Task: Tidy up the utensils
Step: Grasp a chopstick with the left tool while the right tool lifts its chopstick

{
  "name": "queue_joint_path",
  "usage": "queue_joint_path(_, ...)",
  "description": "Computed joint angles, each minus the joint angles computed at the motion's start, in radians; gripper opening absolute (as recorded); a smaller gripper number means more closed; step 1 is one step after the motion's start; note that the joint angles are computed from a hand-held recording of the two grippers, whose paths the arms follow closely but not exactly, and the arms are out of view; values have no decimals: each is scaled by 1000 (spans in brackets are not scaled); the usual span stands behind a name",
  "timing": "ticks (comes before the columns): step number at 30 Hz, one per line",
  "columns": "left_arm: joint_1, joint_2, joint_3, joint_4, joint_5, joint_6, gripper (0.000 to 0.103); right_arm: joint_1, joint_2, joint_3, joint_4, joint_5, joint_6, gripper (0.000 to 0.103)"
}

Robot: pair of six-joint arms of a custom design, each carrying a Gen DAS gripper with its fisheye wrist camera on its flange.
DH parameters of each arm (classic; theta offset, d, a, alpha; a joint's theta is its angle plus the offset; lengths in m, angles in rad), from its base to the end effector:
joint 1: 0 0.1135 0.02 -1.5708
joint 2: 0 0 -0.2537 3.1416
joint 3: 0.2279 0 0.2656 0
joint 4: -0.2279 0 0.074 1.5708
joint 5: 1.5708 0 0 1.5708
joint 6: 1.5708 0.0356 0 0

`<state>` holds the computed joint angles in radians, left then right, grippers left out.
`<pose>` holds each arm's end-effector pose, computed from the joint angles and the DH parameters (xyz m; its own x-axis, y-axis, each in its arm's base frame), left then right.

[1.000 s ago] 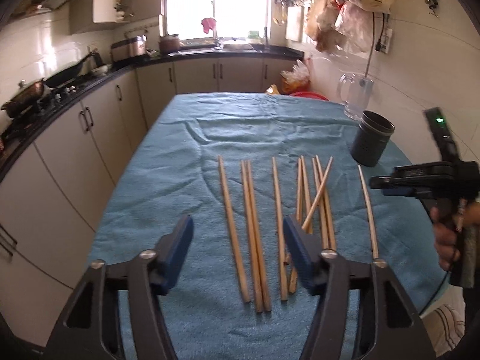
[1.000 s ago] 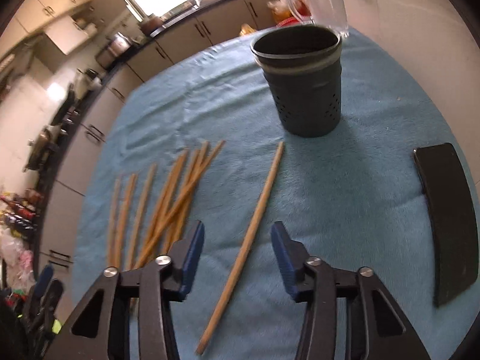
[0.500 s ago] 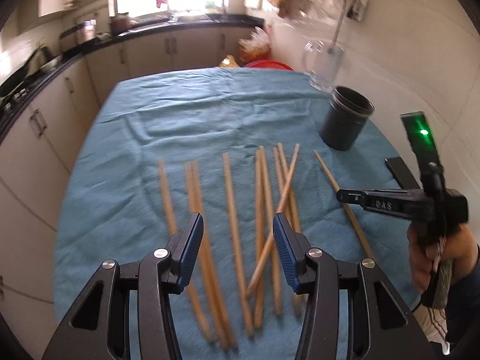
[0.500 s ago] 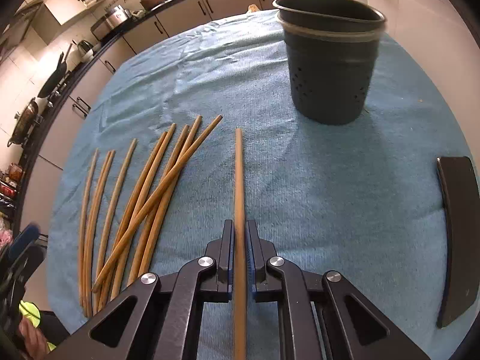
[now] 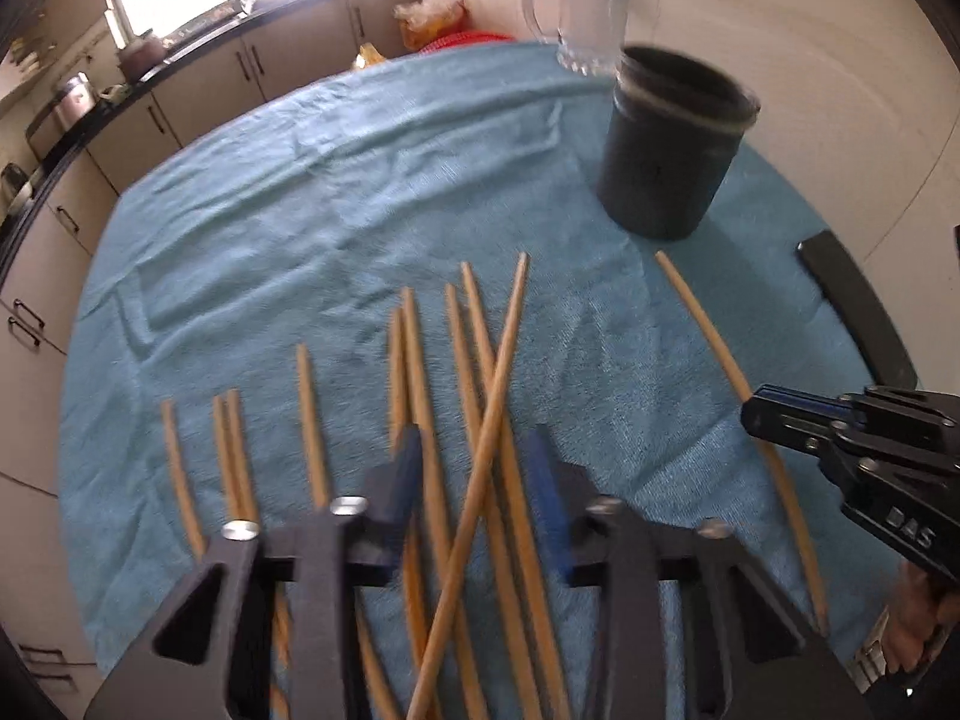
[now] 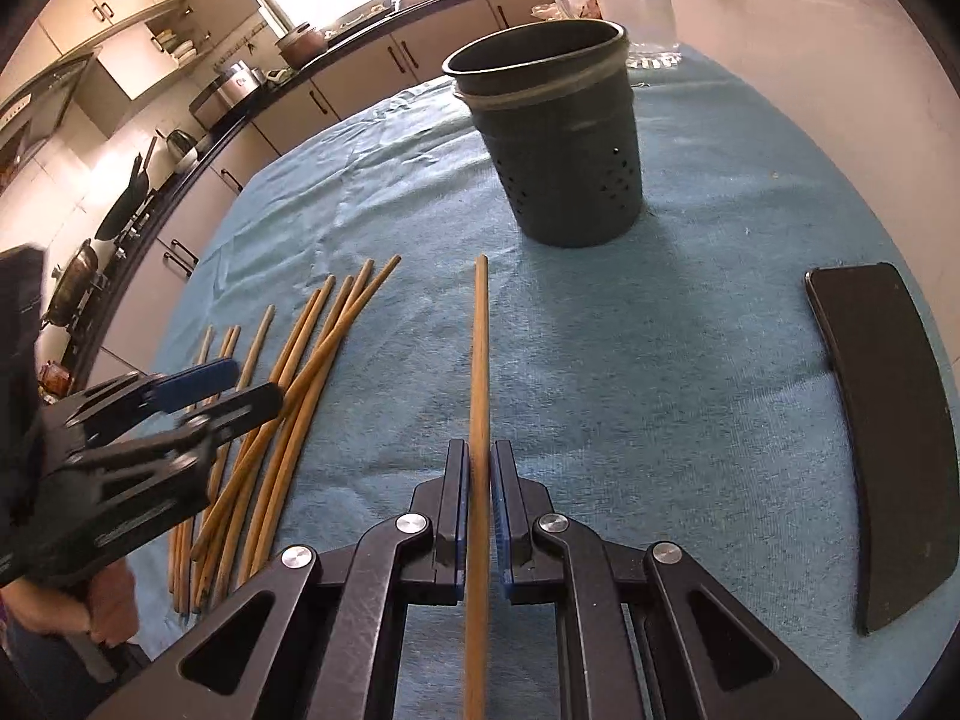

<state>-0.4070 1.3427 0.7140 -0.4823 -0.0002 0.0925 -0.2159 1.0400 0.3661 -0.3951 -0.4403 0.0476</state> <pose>0.2349 -0.1013 0.1588 -0.7829 0.4381 -0.4419 0.4701 0.8816 0.0412 0.1813 -0.0242 0.1246 -0.8557 0.2318 -0.4627 0.0343 0.9176 0.3961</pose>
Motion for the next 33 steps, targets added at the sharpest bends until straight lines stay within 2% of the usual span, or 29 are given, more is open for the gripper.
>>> queue_joint_path(1, -9, 29, 12, 2, -14, -7, 18, -17, 12, 1, 2, -16, -13, 8)
queue_joint_path(4, -28, 86, 35, 18, -29, -16, 17, -30, 27, 2, 9, -37, -24, 8)
queue_joint_path(6, -37, 105, 41, 28, -37, -25, 14, -43, 37, 2, 12, -52, -37, 8)
queue_joint_path(9, -42, 110, 34, 52, -50, -37, 13, -52, 50, 2, 18, -66, -47, 8)
queue_joint_path(12, -32, 80, 16, 65, -41, -49, 8, -60, 59, 6, 23, -78, -56, 8)
queue_joint_path(17, 26, -43, -40, 53, 38, -58, 7, -60, 19, -1, 5, -105, -55, 8)
queue_joint_path(24, 75, -135, -53, 16, 79, -50, 7, -38, -14, 7, -20, -110, -49, 8)
queue_joint_path(29, 125, -287, -80, -18, 125, -46, 7, -65, -90, 13, -68, -150, -64, 8)
queue_joint_path(33, 185, -445, -96, -90, 171, -43, 7, -86, -165, 15, -113, -182, -77, 8)
